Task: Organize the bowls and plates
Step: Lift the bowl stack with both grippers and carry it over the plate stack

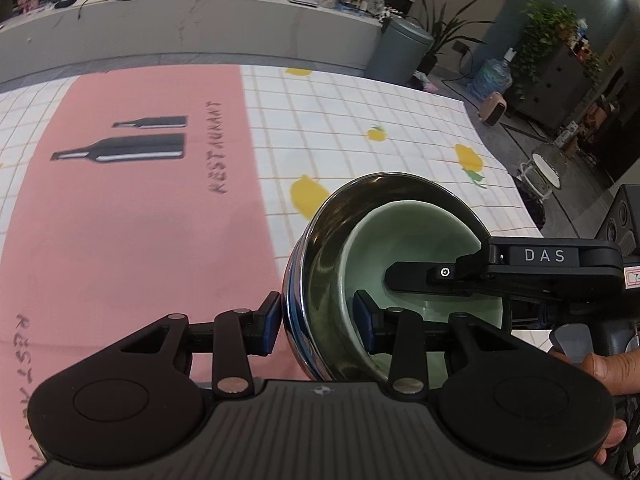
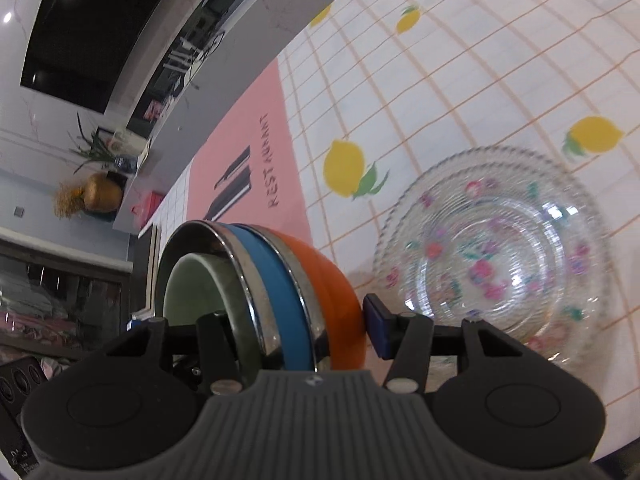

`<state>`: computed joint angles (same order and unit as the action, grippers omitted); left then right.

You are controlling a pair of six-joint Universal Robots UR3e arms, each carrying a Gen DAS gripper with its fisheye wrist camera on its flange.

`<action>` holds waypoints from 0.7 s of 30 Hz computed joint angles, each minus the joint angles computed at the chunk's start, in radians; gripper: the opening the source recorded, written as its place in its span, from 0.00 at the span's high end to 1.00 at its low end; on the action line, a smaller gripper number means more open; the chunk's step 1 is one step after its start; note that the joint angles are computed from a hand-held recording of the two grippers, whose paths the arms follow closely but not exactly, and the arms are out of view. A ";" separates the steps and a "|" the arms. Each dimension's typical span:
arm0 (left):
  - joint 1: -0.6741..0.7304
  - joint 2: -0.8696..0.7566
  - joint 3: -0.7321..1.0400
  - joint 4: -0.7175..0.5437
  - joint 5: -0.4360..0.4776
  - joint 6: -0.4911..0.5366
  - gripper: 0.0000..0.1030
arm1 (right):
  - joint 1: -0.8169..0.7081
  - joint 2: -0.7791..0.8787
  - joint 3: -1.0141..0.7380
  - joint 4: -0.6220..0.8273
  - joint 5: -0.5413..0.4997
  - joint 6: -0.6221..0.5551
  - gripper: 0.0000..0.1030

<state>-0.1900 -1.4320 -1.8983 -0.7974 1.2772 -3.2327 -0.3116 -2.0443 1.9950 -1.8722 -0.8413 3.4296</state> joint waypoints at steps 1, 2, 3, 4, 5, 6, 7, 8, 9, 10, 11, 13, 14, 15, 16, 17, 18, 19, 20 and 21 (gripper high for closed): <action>-0.013 -0.015 0.014 0.006 0.004 -0.006 0.58 | -0.018 -0.015 0.000 0.020 0.003 -0.011 0.49; -0.025 -0.027 0.027 0.011 0.007 -0.011 0.58 | -0.035 -0.030 -0.001 0.039 0.006 -0.021 0.49; -0.035 -0.038 0.037 0.016 0.009 -0.016 0.58 | -0.056 -0.049 -0.001 0.066 0.010 -0.039 0.49; -0.046 -0.052 0.050 0.022 0.011 -0.020 0.58 | -0.076 -0.065 -0.003 0.091 0.013 -0.054 0.49; -0.054 -0.062 0.059 0.027 0.011 -0.023 0.58 | -0.096 -0.082 -0.005 0.116 0.016 -0.070 0.49; -0.064 -0.076 0.070 0.033 0.011 -0.028 0.58 | -0.115 -0.098 -0.006 0.140 0.017 -0.084 0.49; -0.075 -0.090 0.081 0.039 0.012 -0.035 0.58 | -0.129 -0.113 -0.008 0.160 0.015 -0.091 0.49; -0.083 -0.101 0.089 0.043 0.011 -0.039 0.58 | -0.148 -0.129 -0.010 0.186 0.014 -0.107 0.49; -0.093 -0.117 0.099 0.051 0.011 -0.045 0.58 | -0.163 -0.145 -0.009 0.204 0.011 -0.116 0.49; -0.104 -0.133 0.109 0.060 0.010 -0.051 0.58 | -0.183 -0.161 -0.012 0.232 0.008 -0.133 0.49; -0.113 -0.149 0.120 0.066 0.008 -0.057 0.58 | -0.200 -0.173 -0.018 0.254 0.005 -0.144 0.49; -0.135 -0.182 0.139 0.083 0.007 -0.069 0.58 | -0.252 -0.210 -0.024 0.324 0.005 -0.187 0.49; -0.147 -0.199 0.150 0.092 0.009 -0.075 0.58 | -0.272 -0.225 -0.027 0.350 0.004 -0.199 0.49; -0.158 -0.212 0.160 0.098 0.011 -0.080 0.58 | -0.300 -0.241 -0.034 0.388 0.006 -0.222 0.49; -0.167 -0.227 0.171 0.103 0.013 -0.084 0.58 | -0.325 -0.255 -0.039 0.422 0.007 -0.244 0.49; -0.175 -0.241 0.181 0.108 0.013 -0.088 0.58 | -0.347 -0.267 -0.044 0.451 0.006 -0.265 0.49; -0.183 -0.254 0.192 0.111 0.014 -0.092 0.58 | -0.367 -0.277 -0.049 0.479 0.005 -0.283 0.49; -0.189 -0.263 0.198 0.113 0.013 -0.096 0.58 | -0.384 -0.280 -0.054 0.497 0.004 -0.299 0.49; -0.193 -0.270 0.202 0.115 0.012 -0.098 0.58 | -0.398 -0.285 -0.056 0.514 0.002 -0.312 0.49; -0.198 -0.278 0.207 0.117 0.012 -0.101 0.58 | -0.408 -0.287 -0.060 0.526 0.000 -0.322 0.49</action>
<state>-0.3881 -1.7099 -1.6912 -0.6807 1.2893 -3.3336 -0.7200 -2.3313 1.9348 -1.3466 -0.8414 3.1080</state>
